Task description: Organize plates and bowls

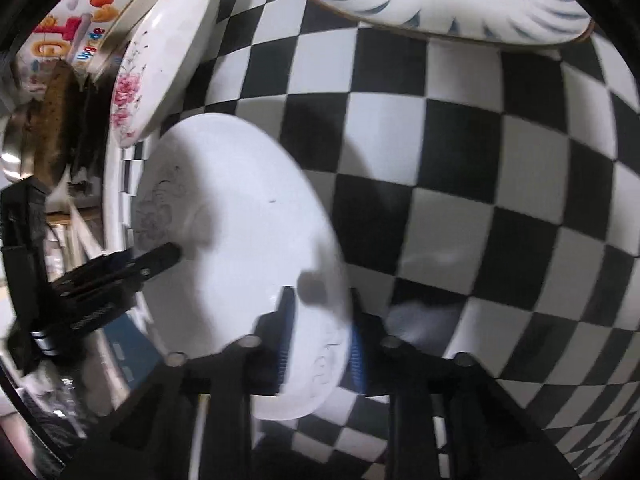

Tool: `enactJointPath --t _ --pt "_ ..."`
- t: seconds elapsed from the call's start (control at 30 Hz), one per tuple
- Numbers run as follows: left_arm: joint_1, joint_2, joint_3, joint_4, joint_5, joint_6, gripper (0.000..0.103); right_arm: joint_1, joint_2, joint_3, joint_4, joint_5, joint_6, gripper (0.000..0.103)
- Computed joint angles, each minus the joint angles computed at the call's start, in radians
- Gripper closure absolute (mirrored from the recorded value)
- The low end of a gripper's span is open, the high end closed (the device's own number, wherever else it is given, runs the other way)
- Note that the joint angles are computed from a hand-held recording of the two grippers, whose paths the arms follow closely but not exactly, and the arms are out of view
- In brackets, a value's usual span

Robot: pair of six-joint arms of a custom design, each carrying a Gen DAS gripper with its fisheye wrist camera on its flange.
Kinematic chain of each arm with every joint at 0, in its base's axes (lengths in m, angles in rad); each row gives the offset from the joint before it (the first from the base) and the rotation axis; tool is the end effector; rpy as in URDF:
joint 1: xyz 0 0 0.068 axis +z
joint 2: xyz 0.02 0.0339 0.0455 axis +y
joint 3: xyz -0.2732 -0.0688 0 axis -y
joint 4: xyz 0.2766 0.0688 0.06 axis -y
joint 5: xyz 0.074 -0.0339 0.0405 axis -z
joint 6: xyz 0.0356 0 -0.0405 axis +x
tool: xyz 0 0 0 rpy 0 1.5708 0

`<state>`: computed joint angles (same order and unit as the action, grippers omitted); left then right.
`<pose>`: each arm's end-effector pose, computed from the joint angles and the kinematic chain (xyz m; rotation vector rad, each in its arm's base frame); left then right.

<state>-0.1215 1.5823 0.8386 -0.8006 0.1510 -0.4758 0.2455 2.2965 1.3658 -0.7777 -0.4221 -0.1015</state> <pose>0.2676 -0.0381 0.1344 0.5456 -3.0653 0.2372 0.3845 0.1114 0.0264 0.4607 -2.8778 -0.6083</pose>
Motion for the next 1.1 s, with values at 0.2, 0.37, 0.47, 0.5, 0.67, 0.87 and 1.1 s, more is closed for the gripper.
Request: enactJointPath --t 0.2,0.37,0.47,0.5,0.67,0.87,1.1 --pt "-0.031 -0.117 -0.004 -0.070 0.009 -0.026 0.065 -0.049 -0.040 -0.052 0.001 -0.022 -0.020 0.083" --pt "-0.121 -0.135 0.066 -0.130 -0.008 -0.062 0.065 -0.121 -0.100 -0.096 -0.021 -0.027 -0.055 0.083" --pt "-0.169 -0.130 0.096 -0.130 -0.015 -0.076 0.065 -0.171 -0.150 -0.124 -0.034 -0.022 -0.075 0.083" --pt "-0.178 -0.124 0.102 -0.126 -0.013 -0.075 0.065 -0.196 -0.161 -0.121 -0.049 -0.017 -0.095 0.083" --pt "-0.260 -0.088 0.148 -0.114 0.003 -0.109 0.065 -0.323 -0.193 -0.101 -0.107 0.005 -0.170 0.083" --pt "-0.353 0.052 0.246 -0.069 0.013 -0.139 0.065 -0.455 -0.178 -0.065 -0.151 0.034 -0.248 0.083" --pt "-0.389 0.186 0.324 -0.047 0.029 -0.152 0.065 -0.528 -0.108 -0.037 -0.143 0.060 -0.282 0.083"
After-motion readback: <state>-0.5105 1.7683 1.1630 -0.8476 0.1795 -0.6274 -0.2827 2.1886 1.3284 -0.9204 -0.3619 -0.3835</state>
